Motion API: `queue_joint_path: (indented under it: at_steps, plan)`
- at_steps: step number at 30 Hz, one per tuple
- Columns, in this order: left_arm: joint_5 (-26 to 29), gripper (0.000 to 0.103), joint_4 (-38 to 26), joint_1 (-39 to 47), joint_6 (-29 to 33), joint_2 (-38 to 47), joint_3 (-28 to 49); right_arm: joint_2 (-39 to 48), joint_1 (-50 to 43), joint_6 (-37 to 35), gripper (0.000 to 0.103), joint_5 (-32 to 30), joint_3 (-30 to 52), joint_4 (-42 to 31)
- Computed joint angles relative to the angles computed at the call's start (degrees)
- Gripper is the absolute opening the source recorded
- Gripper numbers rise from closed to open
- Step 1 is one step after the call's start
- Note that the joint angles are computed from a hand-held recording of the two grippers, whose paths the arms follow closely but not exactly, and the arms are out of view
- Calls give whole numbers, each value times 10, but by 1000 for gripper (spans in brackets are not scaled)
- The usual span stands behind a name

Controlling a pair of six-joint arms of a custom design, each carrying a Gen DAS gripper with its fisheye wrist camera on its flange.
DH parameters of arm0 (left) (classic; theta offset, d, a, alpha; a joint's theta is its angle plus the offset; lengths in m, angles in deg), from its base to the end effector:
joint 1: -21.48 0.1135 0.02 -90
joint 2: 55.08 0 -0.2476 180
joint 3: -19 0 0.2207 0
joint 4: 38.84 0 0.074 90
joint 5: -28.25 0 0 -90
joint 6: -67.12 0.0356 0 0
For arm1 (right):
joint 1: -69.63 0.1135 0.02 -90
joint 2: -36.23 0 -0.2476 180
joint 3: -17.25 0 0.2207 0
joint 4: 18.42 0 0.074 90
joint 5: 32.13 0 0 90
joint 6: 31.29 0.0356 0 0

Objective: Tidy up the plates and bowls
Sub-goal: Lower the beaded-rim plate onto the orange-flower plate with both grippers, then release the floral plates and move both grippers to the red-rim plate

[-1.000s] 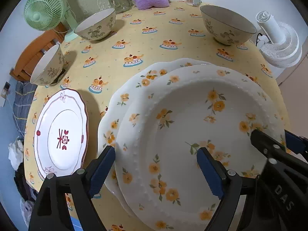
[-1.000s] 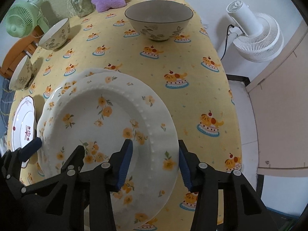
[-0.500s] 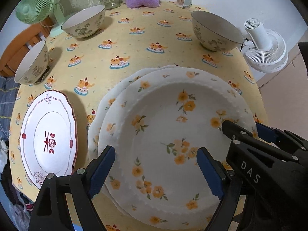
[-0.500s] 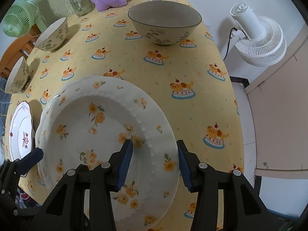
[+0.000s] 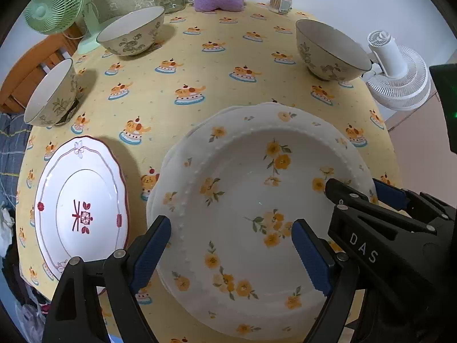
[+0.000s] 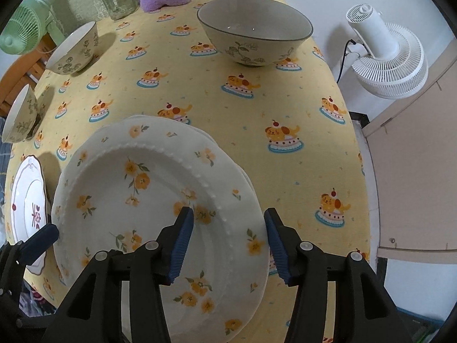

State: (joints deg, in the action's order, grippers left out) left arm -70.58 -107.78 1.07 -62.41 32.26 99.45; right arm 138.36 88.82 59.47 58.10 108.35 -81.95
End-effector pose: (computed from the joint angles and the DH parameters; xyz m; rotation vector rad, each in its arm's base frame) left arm 0.2403 -0.0836 0.2285 -0.5005 2.8069 0.0137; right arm 0.3002 0.1043 0.2077 -0.4596 2.8379 0.0618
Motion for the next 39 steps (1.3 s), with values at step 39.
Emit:
queue_joint_path:
  at_steps: [39]
  plan:
    - [91,88,-74,337,337,-266,-72,-100,293,274,82,141,69,-61]
